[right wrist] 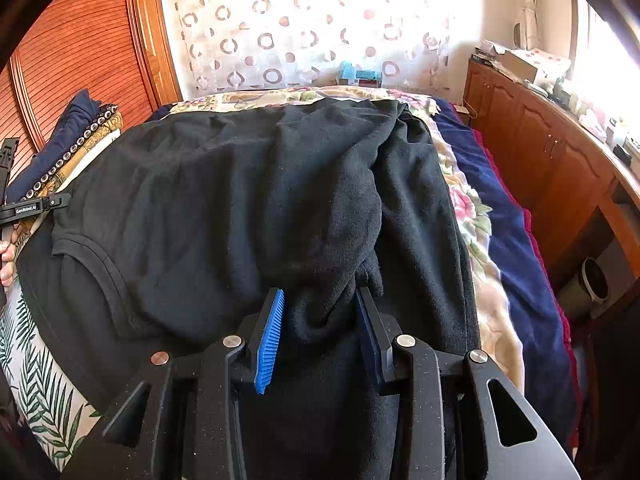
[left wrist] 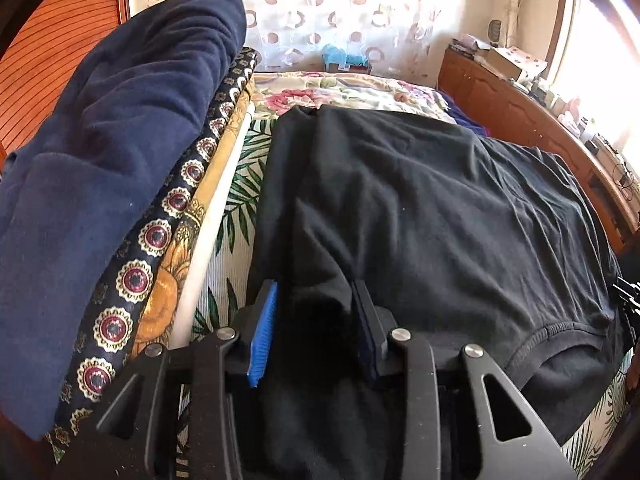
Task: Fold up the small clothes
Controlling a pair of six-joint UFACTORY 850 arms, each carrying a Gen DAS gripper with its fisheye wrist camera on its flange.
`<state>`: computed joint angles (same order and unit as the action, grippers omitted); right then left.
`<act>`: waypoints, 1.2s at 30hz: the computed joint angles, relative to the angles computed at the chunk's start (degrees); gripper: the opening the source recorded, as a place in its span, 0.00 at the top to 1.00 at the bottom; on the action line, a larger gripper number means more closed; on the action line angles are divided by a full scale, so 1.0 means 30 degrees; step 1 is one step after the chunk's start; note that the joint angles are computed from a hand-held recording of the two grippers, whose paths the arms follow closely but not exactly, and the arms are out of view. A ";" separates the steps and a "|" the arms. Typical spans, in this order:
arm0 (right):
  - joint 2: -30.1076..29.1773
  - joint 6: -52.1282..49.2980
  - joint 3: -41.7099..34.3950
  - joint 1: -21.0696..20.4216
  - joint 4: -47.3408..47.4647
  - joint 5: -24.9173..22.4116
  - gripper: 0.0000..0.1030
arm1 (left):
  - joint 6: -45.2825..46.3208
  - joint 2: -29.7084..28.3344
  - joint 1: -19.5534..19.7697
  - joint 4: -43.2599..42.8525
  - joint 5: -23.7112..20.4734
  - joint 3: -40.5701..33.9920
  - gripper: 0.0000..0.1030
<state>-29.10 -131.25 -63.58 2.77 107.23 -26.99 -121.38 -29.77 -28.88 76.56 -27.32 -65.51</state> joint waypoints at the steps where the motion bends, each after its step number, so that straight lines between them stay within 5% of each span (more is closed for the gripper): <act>1: 0.0000 0.0000 0.0000 0.0000 0.0000 0.0000 0.64 | -0.0228 0.0042 0.0029 0.0162 0.0097 0.0086 0.64; 3: 0.0004 -0.0078 0.0002 0.0011 0.0051 0.0033 0.64 | -0.0771 0.0137 0.0078 0.0737 0.0240 0.0239 0.64; 4: 0.0009 -0.0187 0.0013 0.0028 0.0142 0.0070 0.64 | -0.1003 0.0191 0.0071 0.1016 0.0226 0.0316 0.69; 5: 0.0022 -0.0333 0.0031 0.0048 0.0277 0.0132 0.65 | -0.1536 0.0270 0.0004 0.1729 0.0133 0.0447 0.85; 8: 0.0059 -0.0519 0.0062 0.0029 0.0839 0.0322 0.77 | -0.1807 0.0335 -0.0268 0.2502 -0.0577 0.0397 0.93; 9: -0.0009 0.0301 -0.0078 -0.0128 0.0371 0.0069 0.86 | -0.2111 0.0428 -0.0380 0.3032 -0.0699 0.0445 0.94; 12: -0.0326 0.2775 -0.0662 -0.0534 -0.1620 -0.0929 0.94 | -0.2100 0.0596 -0.0545 0.3450 -0.0766 0.0418 0.94; 20: 0.1482 -0.1978 0.1086 -0.0485 0.1928 -0.2017 0.95 | -0.4058 0.2240 -0.1189 0.5417 -0.1556 0.1526 0.94; 28: 0.3259 -0.2491 0.2593 -0.1827 0.1401 -0.4059 0.95 | -0.6026 0.4141 -0.1954 0.7447 -0.2435 0.3101 0.94; 36: 0.3564 -0.2661 0.3393 -0.2815 0.0256 -0.4482 0.95 | -0.7907 0.4931 -0.2785 0.7896 -0.2574 0.4861 0.94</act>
